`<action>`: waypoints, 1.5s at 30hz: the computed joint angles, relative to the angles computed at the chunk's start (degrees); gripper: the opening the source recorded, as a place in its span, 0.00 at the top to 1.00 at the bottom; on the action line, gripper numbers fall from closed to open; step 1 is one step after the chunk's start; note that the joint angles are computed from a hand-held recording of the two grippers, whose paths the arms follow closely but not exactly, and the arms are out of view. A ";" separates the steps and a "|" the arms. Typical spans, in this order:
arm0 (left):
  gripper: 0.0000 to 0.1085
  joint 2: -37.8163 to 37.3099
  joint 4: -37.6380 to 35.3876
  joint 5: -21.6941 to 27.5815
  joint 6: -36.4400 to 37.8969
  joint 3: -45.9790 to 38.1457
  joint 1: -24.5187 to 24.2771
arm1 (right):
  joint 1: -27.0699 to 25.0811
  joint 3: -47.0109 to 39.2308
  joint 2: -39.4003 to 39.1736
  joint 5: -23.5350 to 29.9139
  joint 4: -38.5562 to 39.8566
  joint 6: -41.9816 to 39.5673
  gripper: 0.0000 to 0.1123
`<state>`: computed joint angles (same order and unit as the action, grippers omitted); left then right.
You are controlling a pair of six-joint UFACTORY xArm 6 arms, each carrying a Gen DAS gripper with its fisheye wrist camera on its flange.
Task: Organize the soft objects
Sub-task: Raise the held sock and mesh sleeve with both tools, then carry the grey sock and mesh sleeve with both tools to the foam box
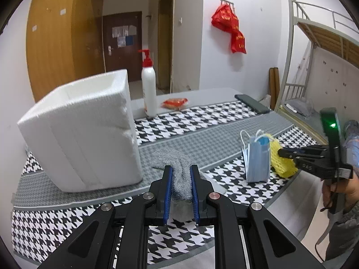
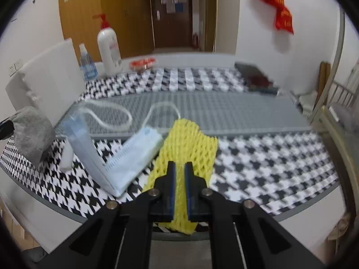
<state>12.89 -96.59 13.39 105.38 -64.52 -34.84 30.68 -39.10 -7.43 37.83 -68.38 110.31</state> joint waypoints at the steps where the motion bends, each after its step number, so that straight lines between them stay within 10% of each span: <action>1: 0.85 -0.42 -0.53 0.15 0.41 0.15 0.13 | 0.90 0.16 -1.17 1.35 -0.37 0.39 0.91; 18: 0.85 -6.44 -9.33 1.31 9.56 2.86 1.07 | 10.13 -3.98 -6.33 12.96 -5.02 -0.41 0.91; 45: 0.85 -12.27 -20.18 0.46 18.45 6.33 6.64 | 9.26 -19.47 6.87 -1.59 -13.40 -5.18 0.91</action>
<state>0.62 -116.78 13.85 123.83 -58.19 -28.20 39.94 -58.57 -0.57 36.24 -81.77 105.13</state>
